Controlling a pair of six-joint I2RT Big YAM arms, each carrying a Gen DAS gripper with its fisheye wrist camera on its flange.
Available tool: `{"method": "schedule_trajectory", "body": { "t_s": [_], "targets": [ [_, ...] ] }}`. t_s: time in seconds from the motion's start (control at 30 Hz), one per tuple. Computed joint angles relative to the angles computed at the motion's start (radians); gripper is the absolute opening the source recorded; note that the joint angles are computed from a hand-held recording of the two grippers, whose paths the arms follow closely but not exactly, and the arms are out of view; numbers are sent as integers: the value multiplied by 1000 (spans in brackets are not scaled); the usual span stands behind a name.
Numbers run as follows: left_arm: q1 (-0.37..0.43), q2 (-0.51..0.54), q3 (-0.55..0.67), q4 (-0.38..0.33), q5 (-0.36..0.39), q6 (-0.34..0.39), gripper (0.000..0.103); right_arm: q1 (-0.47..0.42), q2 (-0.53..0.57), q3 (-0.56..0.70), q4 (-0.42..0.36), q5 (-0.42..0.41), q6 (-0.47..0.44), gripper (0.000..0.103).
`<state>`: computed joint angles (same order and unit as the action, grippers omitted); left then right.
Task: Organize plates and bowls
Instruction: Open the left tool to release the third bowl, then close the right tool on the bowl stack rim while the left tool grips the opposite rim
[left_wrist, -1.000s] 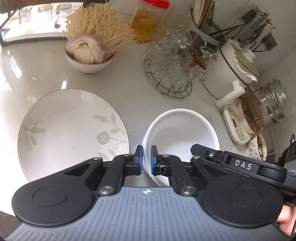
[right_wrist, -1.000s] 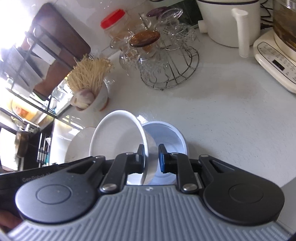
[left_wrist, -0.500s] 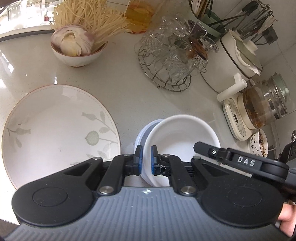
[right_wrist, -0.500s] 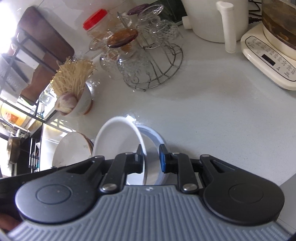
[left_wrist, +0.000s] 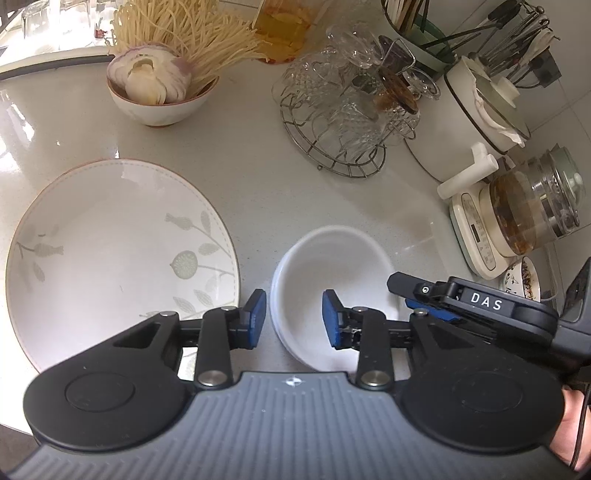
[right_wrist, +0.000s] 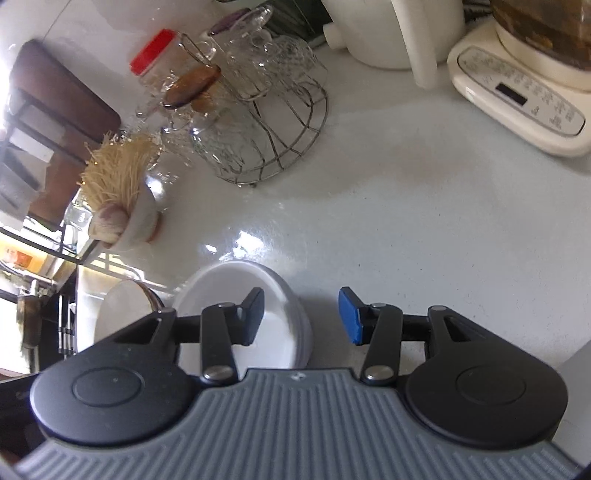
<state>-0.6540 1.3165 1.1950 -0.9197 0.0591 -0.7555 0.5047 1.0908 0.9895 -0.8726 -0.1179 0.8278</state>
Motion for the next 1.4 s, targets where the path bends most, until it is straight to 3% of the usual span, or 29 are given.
{"method": "schedule_trajectory", "body": {
  "t_s": [0.37,0.57,0.63,1.4],
  "targets": [
    [0,12,5,1,5,-6,39,-21,48,-43,65,-132,24,47],
    [0,17,5,5,19,-15,39,-32,58,-63,92,-188,51,26],
    [-1,16,5,6,21,-19,39,-39,53,-72,99,-203,61,24],
    [-40,89,33,7,60,26,45,-62,-42,-117,30,-172,68,19]
  ]
}}
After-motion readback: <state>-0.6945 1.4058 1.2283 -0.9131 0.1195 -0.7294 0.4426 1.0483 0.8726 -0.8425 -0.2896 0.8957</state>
